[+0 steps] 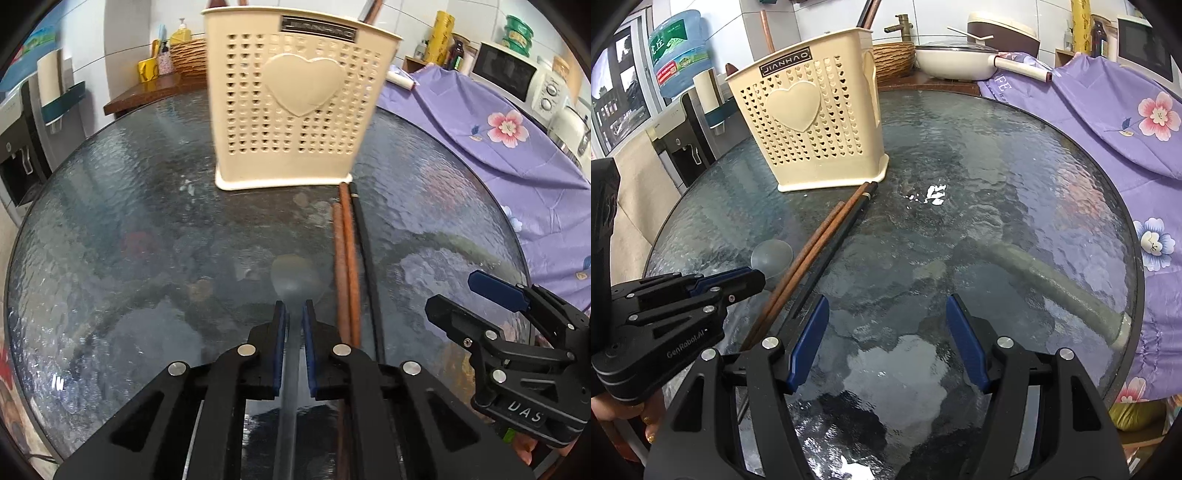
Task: Organize utensils
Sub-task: 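Close the left tool on the grey plastic spoon handle, then grasp a black chopstick with the right tool while the left tool holds the spoon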
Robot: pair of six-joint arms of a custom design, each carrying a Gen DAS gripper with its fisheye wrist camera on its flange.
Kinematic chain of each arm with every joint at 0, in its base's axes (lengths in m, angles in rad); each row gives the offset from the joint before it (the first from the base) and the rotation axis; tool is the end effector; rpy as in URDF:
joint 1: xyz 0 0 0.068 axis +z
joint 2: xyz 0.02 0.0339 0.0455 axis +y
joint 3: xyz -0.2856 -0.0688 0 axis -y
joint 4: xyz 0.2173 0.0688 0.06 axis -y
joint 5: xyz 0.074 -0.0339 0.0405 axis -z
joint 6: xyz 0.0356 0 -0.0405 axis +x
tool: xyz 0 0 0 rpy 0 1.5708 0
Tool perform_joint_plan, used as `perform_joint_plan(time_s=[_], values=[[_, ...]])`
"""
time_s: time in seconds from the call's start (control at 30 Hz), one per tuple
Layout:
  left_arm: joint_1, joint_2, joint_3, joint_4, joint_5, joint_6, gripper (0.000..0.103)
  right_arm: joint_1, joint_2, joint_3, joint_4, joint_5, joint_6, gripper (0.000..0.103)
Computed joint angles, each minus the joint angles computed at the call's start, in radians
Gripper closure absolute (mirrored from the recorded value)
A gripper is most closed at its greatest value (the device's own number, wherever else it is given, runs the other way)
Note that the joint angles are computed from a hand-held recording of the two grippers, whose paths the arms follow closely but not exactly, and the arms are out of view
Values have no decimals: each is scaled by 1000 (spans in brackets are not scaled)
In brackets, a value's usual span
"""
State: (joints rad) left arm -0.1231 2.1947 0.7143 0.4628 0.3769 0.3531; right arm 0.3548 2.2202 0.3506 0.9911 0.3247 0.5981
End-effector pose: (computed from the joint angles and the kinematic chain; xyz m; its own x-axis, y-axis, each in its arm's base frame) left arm 0.3184 -0.0526 0.0432 -0.6865 0.4089 -0.6013 0.5792 0.8074 -0.1121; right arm 0.2429 0.0779 0.0327 -0.6744 0.3192 -0.6658 0.2922 0.9435 0.1565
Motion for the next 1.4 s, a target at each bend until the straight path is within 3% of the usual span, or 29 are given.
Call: perform_joint_plan(time_s=[0.33, 0.5, 0.8, 1.07, 1.4], values=[[48, -6, 12, -18, 11, 18, 93, 43, -11, 98, -110, -4, -26, 37], [45, -12, -1, -3, 9, 10, 85, 54, -2, 133, -158, -5, -31, 37], [71, -14, 6, -10, 16, 5, 80, 89, 30, 234, -302, 45, -47, 40], [80, -9, 7, -10, 26, 13, 77, 70, 21, 178, -273, 58, -53, 40], [56, -16, -7, 8, 16, 3, 62, -17, -11, 129, -214, 0, -106, 45]])
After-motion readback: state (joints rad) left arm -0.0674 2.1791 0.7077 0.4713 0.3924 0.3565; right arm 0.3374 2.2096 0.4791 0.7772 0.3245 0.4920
